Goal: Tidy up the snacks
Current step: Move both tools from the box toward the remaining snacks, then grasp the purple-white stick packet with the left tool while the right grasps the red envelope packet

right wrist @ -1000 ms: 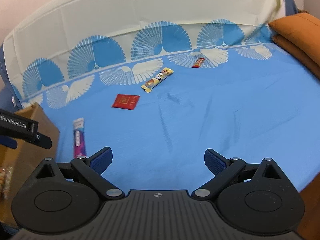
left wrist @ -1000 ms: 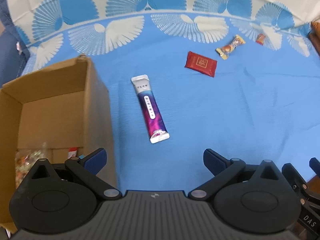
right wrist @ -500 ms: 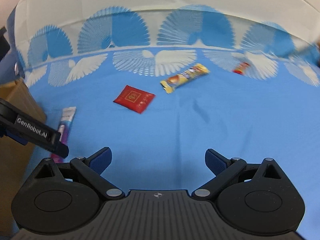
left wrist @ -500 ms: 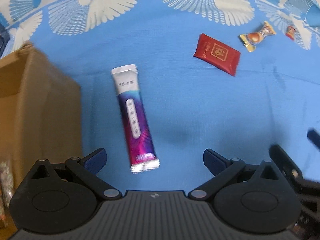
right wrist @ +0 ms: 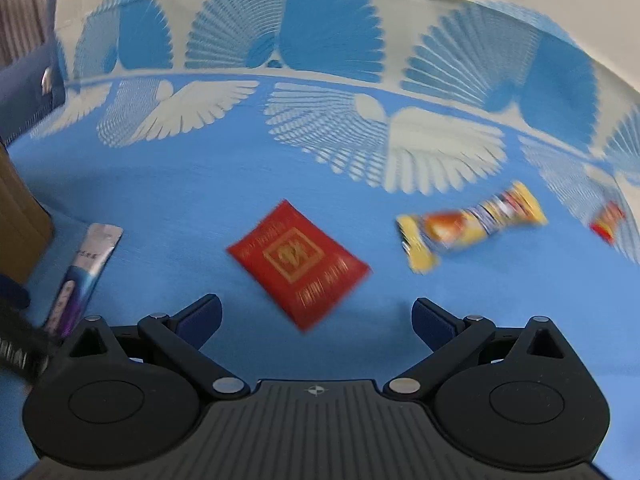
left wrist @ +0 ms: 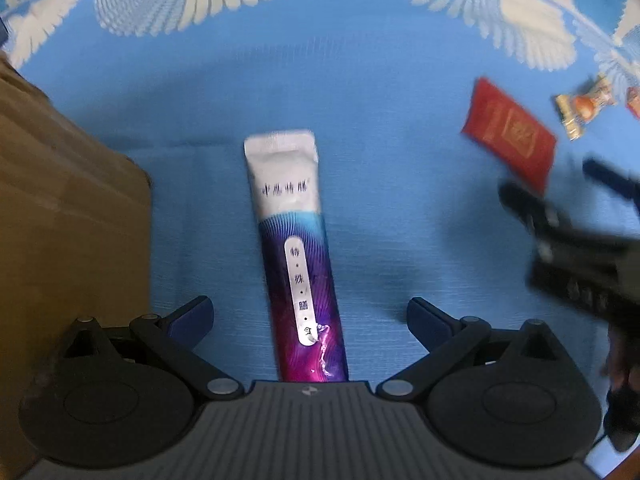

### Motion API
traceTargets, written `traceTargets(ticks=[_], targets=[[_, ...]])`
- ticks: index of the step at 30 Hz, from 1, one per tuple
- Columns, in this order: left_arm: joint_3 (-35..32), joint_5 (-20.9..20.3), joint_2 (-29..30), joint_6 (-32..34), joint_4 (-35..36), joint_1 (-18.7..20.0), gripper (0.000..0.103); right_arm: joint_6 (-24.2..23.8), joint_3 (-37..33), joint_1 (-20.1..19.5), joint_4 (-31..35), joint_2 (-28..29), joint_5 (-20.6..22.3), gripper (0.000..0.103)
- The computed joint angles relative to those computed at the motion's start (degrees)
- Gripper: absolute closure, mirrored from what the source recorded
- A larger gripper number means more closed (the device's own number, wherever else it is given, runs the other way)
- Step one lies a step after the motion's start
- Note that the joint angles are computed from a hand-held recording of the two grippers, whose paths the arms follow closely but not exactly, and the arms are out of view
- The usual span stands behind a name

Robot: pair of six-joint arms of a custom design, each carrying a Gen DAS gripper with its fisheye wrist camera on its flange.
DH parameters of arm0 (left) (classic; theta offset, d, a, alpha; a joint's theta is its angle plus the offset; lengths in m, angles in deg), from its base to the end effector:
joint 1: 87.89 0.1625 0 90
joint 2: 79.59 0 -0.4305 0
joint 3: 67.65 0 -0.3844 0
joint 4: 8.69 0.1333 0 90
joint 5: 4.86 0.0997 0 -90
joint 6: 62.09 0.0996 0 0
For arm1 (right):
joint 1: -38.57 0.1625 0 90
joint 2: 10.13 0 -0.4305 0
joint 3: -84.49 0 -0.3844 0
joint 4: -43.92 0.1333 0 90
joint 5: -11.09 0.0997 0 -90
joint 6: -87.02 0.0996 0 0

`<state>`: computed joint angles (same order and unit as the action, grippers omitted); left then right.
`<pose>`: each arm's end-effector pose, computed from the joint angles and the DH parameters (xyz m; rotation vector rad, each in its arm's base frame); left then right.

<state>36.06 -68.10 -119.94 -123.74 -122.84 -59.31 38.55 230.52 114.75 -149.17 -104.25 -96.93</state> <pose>-0.3727 -0.4059 -0.0343 0.1926 2.3287 -0.0916 0.0177 -0.3571 0.3077 0.5220 -2.2641 0.7596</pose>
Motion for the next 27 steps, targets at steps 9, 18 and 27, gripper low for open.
traceTargets(ticks=[9, 18, 27], targets=[[2.6, 1.5, -1.9, -2.4, -2.9, -1.1, 0.016, -4.0, -3.0, -0.4, -8.3, 9.2, 3.1, 0.005], [7.6, 3.0, -6.9, -2.2, -5.1, -5.8, 0.079, -0.1, 2.8, 0.5, -12.8, 4.5, 0.4, 0.049], [14.5, -1.9, -17.3, -0.3, -8.8, -16.1, 0.079, 17.2, 11.0, 12.3, -11.0, -11.9, -9.0, 0.05]])
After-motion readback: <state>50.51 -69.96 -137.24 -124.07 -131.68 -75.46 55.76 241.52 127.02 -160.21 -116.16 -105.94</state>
